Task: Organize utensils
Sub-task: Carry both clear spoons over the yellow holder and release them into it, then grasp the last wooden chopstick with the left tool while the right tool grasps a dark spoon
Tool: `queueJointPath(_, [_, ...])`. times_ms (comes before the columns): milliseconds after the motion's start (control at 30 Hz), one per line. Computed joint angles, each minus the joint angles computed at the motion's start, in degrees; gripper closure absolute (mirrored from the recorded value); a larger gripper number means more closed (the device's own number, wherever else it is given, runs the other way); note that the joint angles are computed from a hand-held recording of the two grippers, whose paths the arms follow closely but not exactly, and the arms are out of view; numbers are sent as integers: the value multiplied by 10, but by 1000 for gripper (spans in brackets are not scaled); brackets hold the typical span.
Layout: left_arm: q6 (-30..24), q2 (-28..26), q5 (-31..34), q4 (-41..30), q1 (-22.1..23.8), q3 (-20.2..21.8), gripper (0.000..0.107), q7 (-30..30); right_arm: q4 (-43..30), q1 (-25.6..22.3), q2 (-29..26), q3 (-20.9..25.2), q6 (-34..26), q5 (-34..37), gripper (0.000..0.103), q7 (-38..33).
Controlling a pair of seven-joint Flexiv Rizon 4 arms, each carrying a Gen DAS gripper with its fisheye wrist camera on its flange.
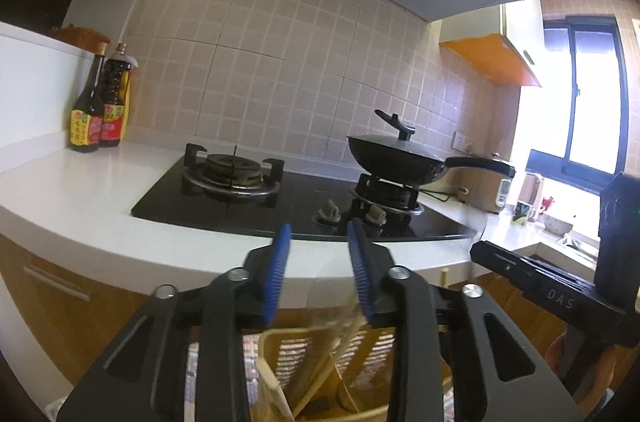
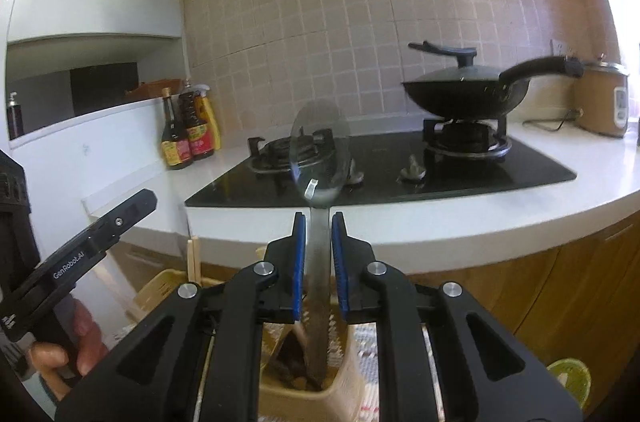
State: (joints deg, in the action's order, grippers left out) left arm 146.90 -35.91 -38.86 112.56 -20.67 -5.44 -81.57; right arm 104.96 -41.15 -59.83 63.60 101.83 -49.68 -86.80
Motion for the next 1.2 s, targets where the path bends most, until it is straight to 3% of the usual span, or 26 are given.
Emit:
queueJointPath(133, [-1, 26, 23, 40, 8, -6, 71, -35, 20, -53, -30, 62, -56, 1, 87, -18])
queueJointPath(233, [7, 45, 27, 67, 1, -4, 68, -52, 40, -81, -29, 83, -75, 20, 78, -35])
queueJointPath(433, [10, 87, 24, 119, -23, -2, 65, -52, 86, -131, 0, 107, -110, 65, 77, -56])
queueJointPath(733, [-34, 121, -31, 169, -72, -9, 60, 1, 130, -172, 86, 101, -197, 137, 77, -72])
queueJointPath(800, [-55, 126, -38, 177, -77, -11, 60, 3, 138, -171, 111, 88, -205, 150, 72, -74])
queueJointPath(833, [-69, 129, -41, 181, -78, -12, 60, 3, 144, -173, 118, 84, -205, 156, 62, -78])
queueJointPath(867, [-78, 129, -52, 183, -84, -11, 60, 7, 146, -174, 122, 83, -204, 162, 49, -84])
queueJointPath(900, [-84, 128, -67, 185, -92, -9, 56, 12, 153, -174, 131, 76, -197, 169, 45, -86])
queueJointPath(1033, [-127, 121, -112, 188, -114, -6, 52, 38, 162, -165, 161, 55, -217, 197, 45, -93])
queueJointPath(1133, [-173, 103, -252, 154, -166, 3, 52, 154, 155, -116, 203, 2, -252, 213, 45, -73])
queueJointPath(1200, [-194, 87, -376, 116, -188, -7, 52, 268, 145, -92, 211, -21, -294, 224, 46, -69])
